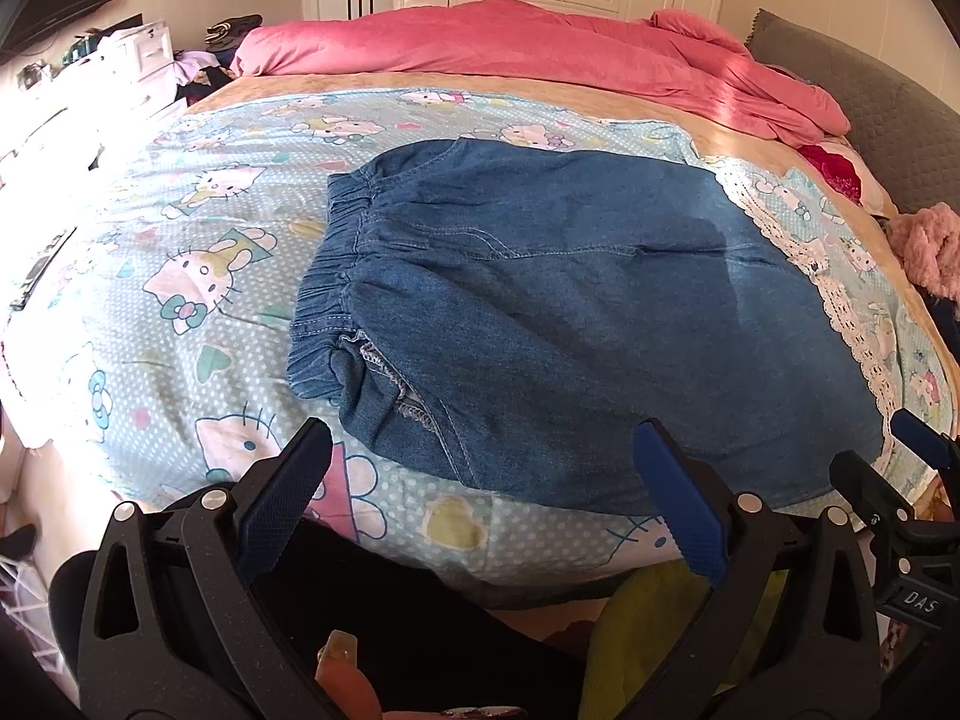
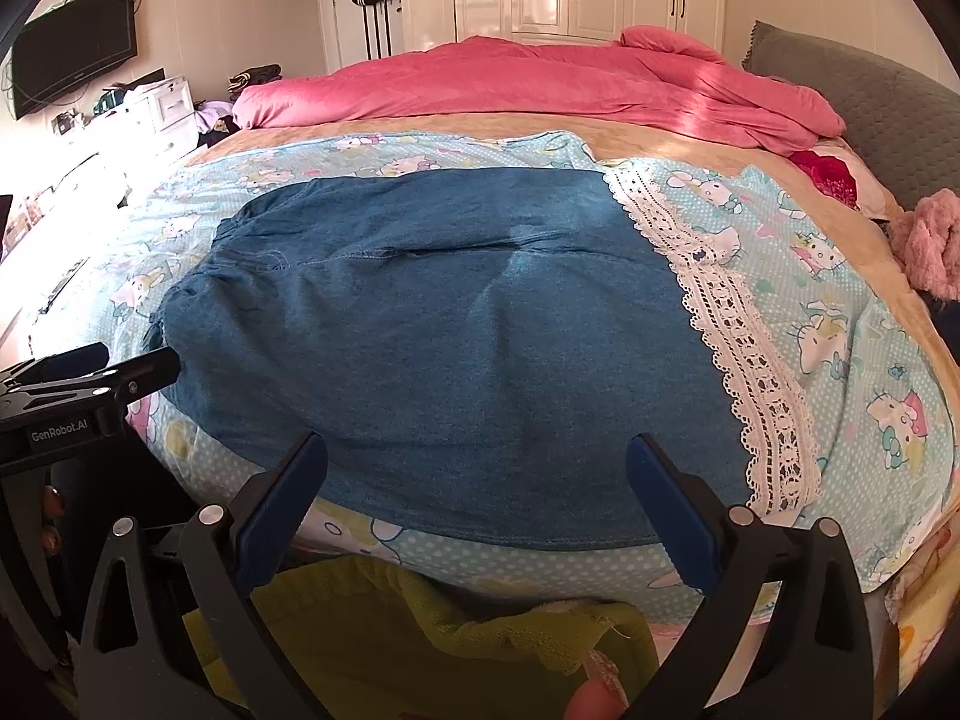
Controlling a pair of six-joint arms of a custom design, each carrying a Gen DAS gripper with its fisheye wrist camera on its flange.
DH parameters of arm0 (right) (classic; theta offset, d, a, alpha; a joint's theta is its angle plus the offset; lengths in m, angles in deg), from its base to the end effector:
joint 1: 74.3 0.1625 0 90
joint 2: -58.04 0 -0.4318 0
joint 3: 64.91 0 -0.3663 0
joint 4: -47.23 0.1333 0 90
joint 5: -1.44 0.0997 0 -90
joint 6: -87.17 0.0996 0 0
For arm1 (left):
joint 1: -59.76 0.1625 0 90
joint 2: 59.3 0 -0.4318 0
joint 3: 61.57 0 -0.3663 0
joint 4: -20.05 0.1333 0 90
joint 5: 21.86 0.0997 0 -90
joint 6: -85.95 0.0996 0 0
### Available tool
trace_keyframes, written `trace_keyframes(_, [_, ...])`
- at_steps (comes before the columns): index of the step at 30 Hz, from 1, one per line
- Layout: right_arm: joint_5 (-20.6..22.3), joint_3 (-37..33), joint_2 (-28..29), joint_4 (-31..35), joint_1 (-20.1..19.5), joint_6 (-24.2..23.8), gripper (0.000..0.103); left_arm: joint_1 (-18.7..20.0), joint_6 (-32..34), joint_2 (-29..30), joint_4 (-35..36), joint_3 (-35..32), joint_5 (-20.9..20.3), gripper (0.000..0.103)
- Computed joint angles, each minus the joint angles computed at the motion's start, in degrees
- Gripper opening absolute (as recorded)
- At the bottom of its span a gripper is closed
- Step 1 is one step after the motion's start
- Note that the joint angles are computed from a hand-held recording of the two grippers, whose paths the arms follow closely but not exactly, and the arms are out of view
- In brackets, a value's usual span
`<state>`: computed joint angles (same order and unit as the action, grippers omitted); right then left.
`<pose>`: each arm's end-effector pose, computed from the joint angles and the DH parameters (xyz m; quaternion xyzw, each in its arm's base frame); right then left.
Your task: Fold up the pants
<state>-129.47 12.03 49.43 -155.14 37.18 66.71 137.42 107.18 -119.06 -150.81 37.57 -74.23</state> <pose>0.3146 -0.6136 -0.0981 0.1885 -0.8580 0.3542 0.3208 0.0555 -0.6545 0.3101 0.1463 0.8805 -0.3108 0.3267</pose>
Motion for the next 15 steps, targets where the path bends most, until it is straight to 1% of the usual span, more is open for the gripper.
trace_keyframes(15, [-0.2,0.0,0.0,0.2,-0.1,0.0,0.099,-0.4,0.7,-0.1,-1.2,0.4,0.6,0.095])
